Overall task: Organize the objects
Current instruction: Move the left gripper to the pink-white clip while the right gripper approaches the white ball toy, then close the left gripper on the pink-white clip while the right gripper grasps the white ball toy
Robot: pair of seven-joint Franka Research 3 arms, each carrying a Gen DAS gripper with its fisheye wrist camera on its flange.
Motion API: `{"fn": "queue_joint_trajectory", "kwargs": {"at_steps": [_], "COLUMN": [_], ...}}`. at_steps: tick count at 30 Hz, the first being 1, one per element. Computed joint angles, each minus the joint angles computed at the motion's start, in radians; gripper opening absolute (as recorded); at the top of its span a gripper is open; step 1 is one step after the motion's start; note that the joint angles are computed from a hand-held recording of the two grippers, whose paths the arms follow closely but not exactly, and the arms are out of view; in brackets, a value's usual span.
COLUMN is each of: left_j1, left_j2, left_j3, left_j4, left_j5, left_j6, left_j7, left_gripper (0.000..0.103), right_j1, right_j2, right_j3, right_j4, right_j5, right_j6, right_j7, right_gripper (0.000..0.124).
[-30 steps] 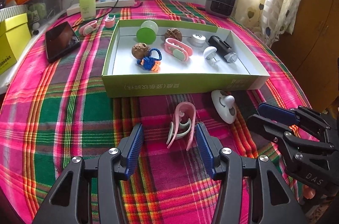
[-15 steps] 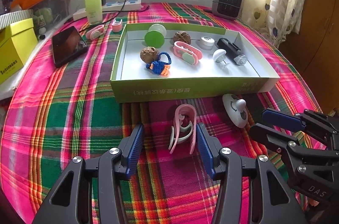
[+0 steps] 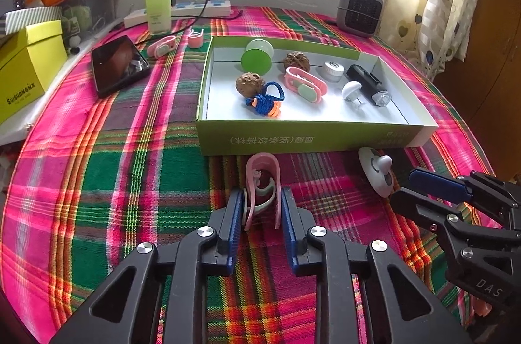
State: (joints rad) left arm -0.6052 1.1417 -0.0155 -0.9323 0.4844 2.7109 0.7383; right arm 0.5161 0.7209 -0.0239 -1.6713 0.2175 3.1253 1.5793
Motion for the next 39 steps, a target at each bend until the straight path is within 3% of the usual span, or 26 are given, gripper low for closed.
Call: {"fn": "queue_joint_trajectory", "kwargs": {"at_steps": [10,18,19,21,25,28,39], "left_j1": [-0.001,0.001,0.003,0.005,0.018,0.017,0.012], "left_j2": [-0.03,-0.052,-0.05,-0.048,-0.042,-0.034,0.022], "left_j3": [0.002,0.007,0.005,0.001,-0.019,-0.017,-0.007], "left_j4": [-0.053,-0.102,-0.099,-0.095,-0.086,-0.072,0.041], "left_j5": [0.009,0.017,0.016,0.014,0.0,-0.009,-0.024], "left_j6": [0.022,0.063,0.061,0.06,0.064,0.059,-0.02], "left_j7": [-0.013,-0.039,-0.038,-0.035,-0.01,0.0,0.027], "left_gripper": [0.021,0.022,0.022,0.022,0.028,0.031,0.031], "right_j1": [0.038,0.12,0.128,0.137,0.139,0.182,0.147], "right_j2": [0.025,0.061,0.064,0.071,0.083,0.104,0.123], "right_j3": [-0.04,-0.149,-0.161,-0.175,-0.184,-0.243,-0.222], "right_j4": [0.04,0.088,0.092,0.102,0.122,0.15,0.199], "right_j5": [-0.011,-0.05,-0.059,-0.076,-0.105,-0.14,-0.236], "right_j6": [-0.013,-0.049,-0.052,-0.059,-0.077,-0.118,-0.18], "right_j7": [0.025,0.123,0.136,0.156,0.187,0.253,0.362], "right_gripper": [0.036,0.036,0.038,0.055,0.057,0.057,0.057]}}
